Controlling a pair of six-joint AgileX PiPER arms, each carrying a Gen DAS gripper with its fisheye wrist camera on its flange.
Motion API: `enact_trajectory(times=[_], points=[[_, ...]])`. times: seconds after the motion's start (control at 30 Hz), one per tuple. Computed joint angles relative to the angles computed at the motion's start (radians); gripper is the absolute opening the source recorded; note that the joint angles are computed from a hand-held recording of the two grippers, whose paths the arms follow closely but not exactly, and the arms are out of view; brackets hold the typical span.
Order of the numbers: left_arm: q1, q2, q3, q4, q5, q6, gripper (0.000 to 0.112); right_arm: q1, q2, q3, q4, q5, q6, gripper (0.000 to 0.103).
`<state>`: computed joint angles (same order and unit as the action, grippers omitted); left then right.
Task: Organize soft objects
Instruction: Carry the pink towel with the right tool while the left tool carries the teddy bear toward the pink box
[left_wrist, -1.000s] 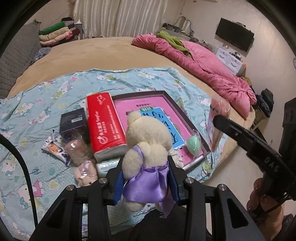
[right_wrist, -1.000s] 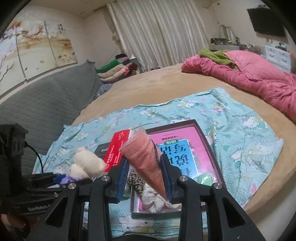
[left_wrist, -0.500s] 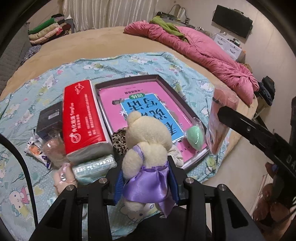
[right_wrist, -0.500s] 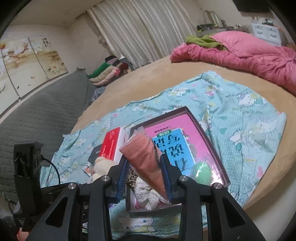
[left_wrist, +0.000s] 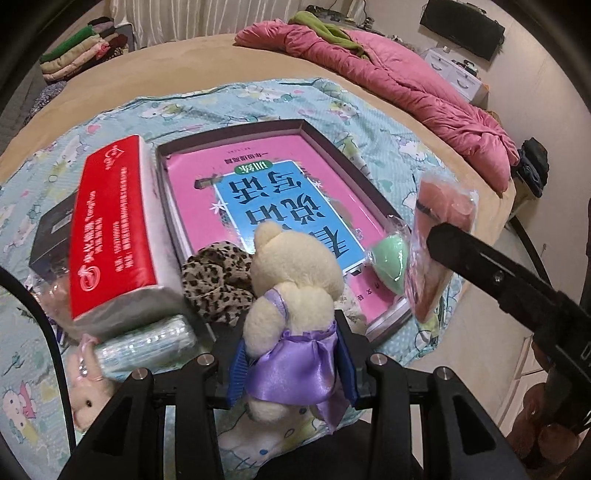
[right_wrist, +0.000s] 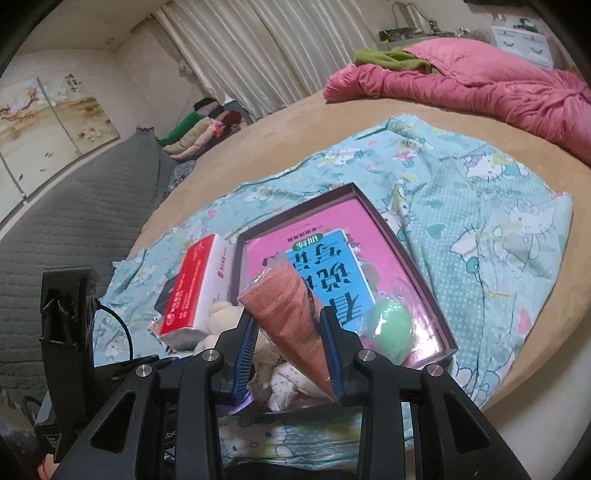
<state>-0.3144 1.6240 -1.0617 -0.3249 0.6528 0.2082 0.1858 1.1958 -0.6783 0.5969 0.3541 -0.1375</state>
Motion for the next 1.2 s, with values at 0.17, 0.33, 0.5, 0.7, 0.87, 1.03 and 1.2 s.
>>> enact_trajectory(times=[0.17, 0.33, 0.5, 0.7, 0.87, 1.03, 1.2], points=[[-0.01, 0.036, -0.019, 0.0, -0.006, -0.006, 0.041, -0.023, 0.052, -0.005, 0.092, 0.006, -0.092, 0.035], [-0.01, 0.068, -0.026, -0.023, -0.009, 0.017, 0.041, -0.02, 0.106, -0.02, 0.108, 0.001, -0.105, 0.035], [-0.005, 0.075, -0.015, -0.037, -0.019, 0.033, 0.041, -0.011, 0.164, -0.031, 0.115, -0.003, -0.115, 0.035], [0.004, 0.082, -0.011, -0.05, -0.022, 0.05, 0.042, 0.018, 0.231, -0.061, -0.013, -0.022, 0.01, 0.036], [0.014, 0.091, -0.007, -0.073, -0.023, 0.073, 0.042, 0.034, 0.283, -0.093, -0.034, -0.031, 0.034, 0.036], [0.027, 0.098, -0.009, -0.094, -0.019, 0.094, 0.042, 0.034, 0.341, -0.121, 0.032, -0.037, -0.018, 0.037], [0.032, 0.103, -0.012, -0.106, -0.014, 0.105, 0.042, 0.014, 0.36, -0.114, 0.181, -0.041, -0.146, 0.038]])
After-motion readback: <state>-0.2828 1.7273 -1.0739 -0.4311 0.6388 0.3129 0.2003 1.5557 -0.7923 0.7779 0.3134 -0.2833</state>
